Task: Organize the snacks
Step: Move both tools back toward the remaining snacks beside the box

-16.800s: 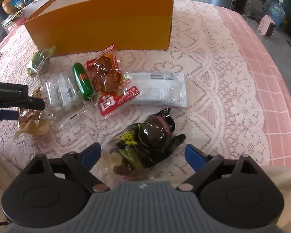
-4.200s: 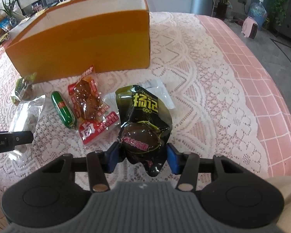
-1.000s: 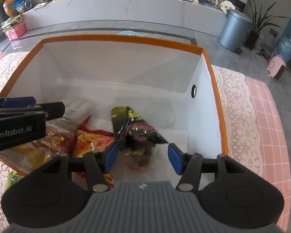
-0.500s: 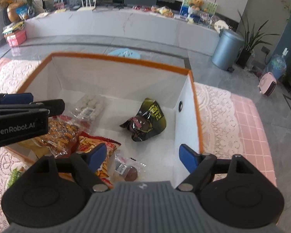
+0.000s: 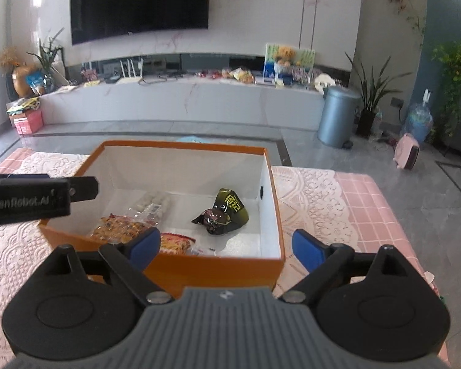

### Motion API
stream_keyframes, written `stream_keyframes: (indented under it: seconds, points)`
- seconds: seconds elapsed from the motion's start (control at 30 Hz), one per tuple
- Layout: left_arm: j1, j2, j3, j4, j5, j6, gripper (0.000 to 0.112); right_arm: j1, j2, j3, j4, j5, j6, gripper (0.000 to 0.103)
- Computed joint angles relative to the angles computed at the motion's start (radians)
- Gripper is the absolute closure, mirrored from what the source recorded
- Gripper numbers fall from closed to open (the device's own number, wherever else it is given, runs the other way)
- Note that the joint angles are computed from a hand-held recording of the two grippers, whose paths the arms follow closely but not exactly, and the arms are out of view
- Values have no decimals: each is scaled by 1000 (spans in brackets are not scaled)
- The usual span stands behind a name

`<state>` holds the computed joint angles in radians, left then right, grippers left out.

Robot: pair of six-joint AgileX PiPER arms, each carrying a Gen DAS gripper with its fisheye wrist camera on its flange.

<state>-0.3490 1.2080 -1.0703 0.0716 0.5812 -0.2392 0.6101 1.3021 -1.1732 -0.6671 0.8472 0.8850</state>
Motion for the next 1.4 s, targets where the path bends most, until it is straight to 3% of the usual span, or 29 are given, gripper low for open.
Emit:
stream_keyframes:
  seconds: [0.07, 0.23, 0.37, 0.73, 1.07, 1.3, 1.4]
  points:
    - [-15, -34, 12, 17, 24, -14, 31, 54, -46, 51, -63, 12, 74, 6]
    - [6, -112, 44, -56, 93, 36, 30, 205, -137, 158, -185, 89, 258, 6]
    - [36, -175, 92, -118, 143, 81, 30, 294, -197, 236, -212, 143, 381, 6]
    - [-16, -258, 210, -67, 261, 39, 30, 545, -263, 410, -274, 312, 614, 6]
    - [-39, -265, 240, -46, 377, 51, 30, 476, -291, 491, -136, 175, 530, 6]
    - [29, -243, 265, -79, 408, 100, 30, 396, -278, 501, -47, 71, 411, 6]
    - [112, -246, 268, -144, 404, 150, 30, 346, -273, 500, 8, 32, 348, 6]
